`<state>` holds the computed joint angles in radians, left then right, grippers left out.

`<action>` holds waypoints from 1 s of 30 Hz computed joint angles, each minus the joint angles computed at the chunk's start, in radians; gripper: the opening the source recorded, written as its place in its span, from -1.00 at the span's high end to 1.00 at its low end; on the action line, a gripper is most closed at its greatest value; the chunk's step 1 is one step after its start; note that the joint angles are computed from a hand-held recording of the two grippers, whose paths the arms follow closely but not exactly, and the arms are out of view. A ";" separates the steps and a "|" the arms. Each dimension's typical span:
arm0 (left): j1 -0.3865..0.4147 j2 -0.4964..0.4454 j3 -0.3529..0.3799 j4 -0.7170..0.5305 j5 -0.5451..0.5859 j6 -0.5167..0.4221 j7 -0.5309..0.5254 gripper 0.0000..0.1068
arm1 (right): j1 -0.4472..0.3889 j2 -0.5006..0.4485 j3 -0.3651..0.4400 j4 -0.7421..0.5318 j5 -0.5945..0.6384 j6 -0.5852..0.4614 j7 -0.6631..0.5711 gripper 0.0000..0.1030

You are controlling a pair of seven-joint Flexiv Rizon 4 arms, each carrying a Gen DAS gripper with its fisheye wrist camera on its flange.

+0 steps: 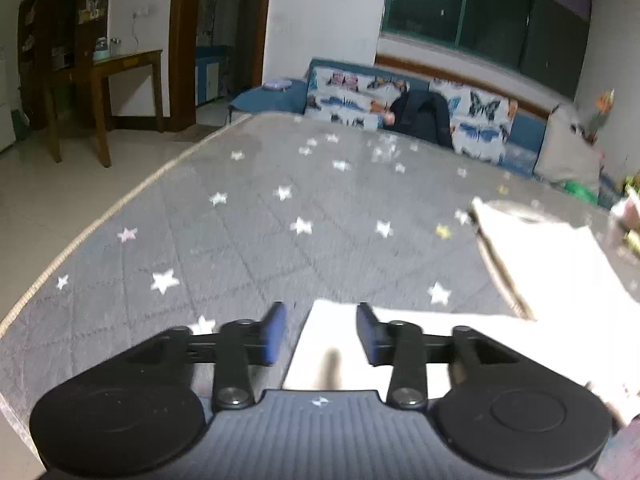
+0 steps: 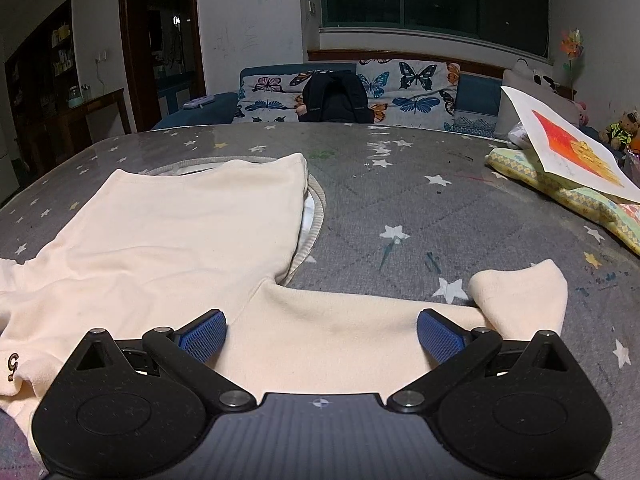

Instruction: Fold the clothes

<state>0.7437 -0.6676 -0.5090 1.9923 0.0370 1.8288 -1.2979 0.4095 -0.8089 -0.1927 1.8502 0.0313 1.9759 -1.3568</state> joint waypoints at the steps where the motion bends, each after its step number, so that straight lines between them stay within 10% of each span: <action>1: -0.040 0.003 0.040 -0.005 -0.012 -0.006 -0.001 0.14 | 0.001 0.000 -0.001 0.000 0.001 0.000 0.000 -1.00; 5: -0.125 -0.007 0.120 -0.019 -0.038 -0.020 0.016 0.22 | -0.001 0.000 0.002 -0.001 0.000 0.000 0.000 -1.00; 8: -0.108 -0.028 0.092 -0.022 -0.024 -0.001 0.031 0.79 | -0.005 0.000 0.005 -0.002 -0.002 -0.001 0.000 -1.00; 10: -0.103 -0.030 0.086 -0.027 -0.022 0.005 0.031 0.82 | -0.007 0.000 0.007 -0.002 -0.003 -0.001 0.000 -1.00; 20: -0.262 -0.061 0.271 -0.142 -0.027 0.037 0.062 0.81 | -0.004 0.002 0.004 -0.001 -0.005 -0.007 0.001 -1.00; 30: -0.489 -0.068 0.500 -0.161 -0.169 0.077 0.074 0.39 | -0.021 0.002 0.019 0.000 -0.020 -0.002 -0.005 -1.00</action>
